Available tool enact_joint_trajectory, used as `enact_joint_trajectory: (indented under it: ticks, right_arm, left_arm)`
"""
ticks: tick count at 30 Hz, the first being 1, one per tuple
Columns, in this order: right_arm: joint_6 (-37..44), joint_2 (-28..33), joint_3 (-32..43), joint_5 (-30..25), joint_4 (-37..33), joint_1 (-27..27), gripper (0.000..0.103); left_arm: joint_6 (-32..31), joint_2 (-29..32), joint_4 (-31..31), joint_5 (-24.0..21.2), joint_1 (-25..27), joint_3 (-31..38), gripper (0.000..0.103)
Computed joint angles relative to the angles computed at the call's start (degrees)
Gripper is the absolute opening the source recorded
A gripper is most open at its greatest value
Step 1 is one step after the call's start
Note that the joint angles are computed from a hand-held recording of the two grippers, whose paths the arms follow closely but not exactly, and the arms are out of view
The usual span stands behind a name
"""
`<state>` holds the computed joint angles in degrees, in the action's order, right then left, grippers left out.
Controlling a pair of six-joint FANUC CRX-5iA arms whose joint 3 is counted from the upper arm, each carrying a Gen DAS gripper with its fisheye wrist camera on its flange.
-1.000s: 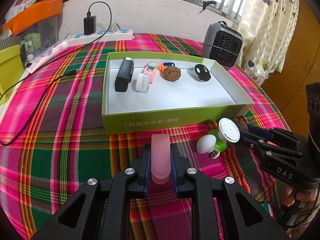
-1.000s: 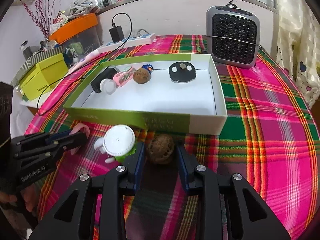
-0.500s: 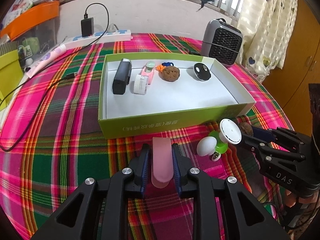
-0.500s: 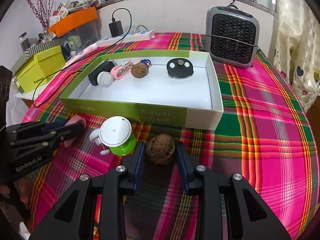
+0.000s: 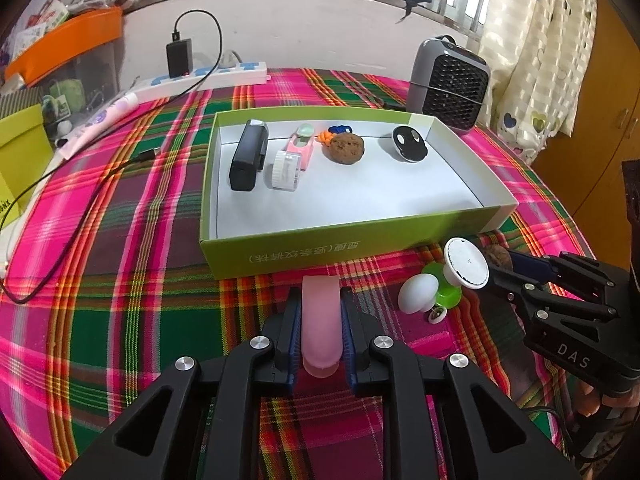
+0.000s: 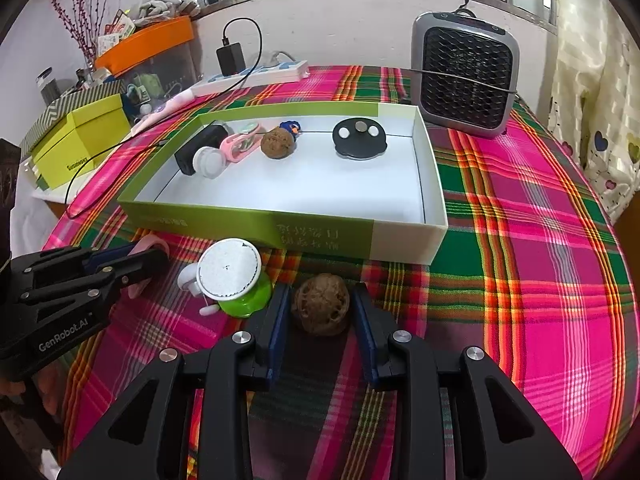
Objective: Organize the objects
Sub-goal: 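Carry the pink tube and walnut with both tools into the white box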
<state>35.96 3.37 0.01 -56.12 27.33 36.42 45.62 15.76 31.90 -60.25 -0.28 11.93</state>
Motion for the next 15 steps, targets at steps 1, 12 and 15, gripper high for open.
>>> enact_joint_trajectory:
  ticks: [1,12,15]
  right_arm:
    - [0.0,0.0,0.0,0.0,0.0,0.0,0.032]
    - [-0.8,-0.4,-0.6,0.8,0.4,0.1,0.031]
    - [-0.8,-0.7,-0.8,1.1,0.3,0.1,0.031]
  left_arm:
    - [0.1,0.0,-0.1,0.0,0.0,0.1,0.016]
    - [0.3,-0.8,-0.1,0.2,-0.1,-0.3,0.016]
    - [0.7,-0.8,-0.1,0.0,-0.1,0.0,0.016]
